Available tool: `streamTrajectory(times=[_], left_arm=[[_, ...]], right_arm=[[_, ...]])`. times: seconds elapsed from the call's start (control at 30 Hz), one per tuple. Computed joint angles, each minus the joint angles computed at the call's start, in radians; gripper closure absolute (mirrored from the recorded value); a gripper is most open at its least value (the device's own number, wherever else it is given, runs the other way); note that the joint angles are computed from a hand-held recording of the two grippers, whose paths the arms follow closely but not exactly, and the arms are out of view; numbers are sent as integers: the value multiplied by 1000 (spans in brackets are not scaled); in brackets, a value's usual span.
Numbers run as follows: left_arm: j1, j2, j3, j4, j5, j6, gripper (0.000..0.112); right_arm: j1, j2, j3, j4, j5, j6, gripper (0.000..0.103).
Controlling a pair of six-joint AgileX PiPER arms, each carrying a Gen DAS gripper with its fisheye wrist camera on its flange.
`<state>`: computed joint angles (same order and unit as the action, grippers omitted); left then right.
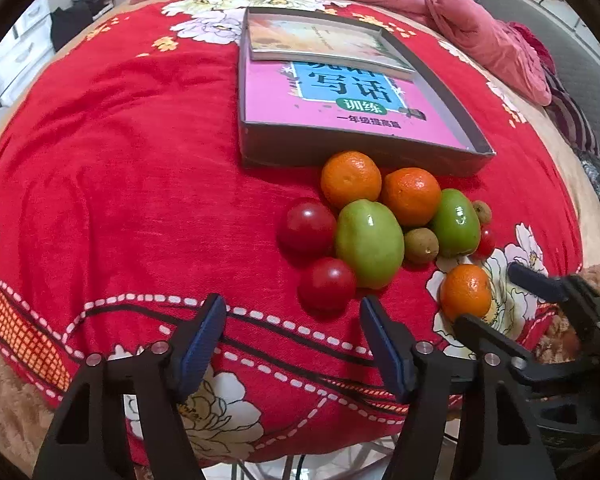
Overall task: Organize fruits
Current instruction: 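Grasp a red cherry tomato with the left tool while the right tool grasps an orange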
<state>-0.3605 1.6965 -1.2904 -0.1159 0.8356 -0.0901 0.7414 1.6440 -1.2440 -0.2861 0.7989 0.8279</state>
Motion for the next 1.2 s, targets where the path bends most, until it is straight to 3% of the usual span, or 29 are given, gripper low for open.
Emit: streamTrajectory(times=[0.27, 0.37, 0.6, 0.67, 0.73, 0.97, 1.2], left_arm=[[12, 26, -15, -60, -8, 54, 54], [15, 32, -15, -72, -13, 61, 55], [19, 47, -23, -110, -15, 100, 62], [25, 48, -23, -130, -13, 118, 68], [30, 46, -21, -149, -13, 139, 82], [65, 37, -19, -224, 2, 189, 82], [60, -20, -4, -208, -20, 186, 82]], right_arm=[[-25, 51, -24, 113, -18, -116, 53], [-32, 51, -18, 130, -35, -135, 62], [-39, 28, 1, 156, -80, -171, 62], [-37, 17, 7, 151, -93, -171, 62], [-37, 11, 11, 151, -103, -174, 62], [-24, -27, 26, 89, -137, -135, 62], [-10, -53, 33, 0, -155, -84, 62]])
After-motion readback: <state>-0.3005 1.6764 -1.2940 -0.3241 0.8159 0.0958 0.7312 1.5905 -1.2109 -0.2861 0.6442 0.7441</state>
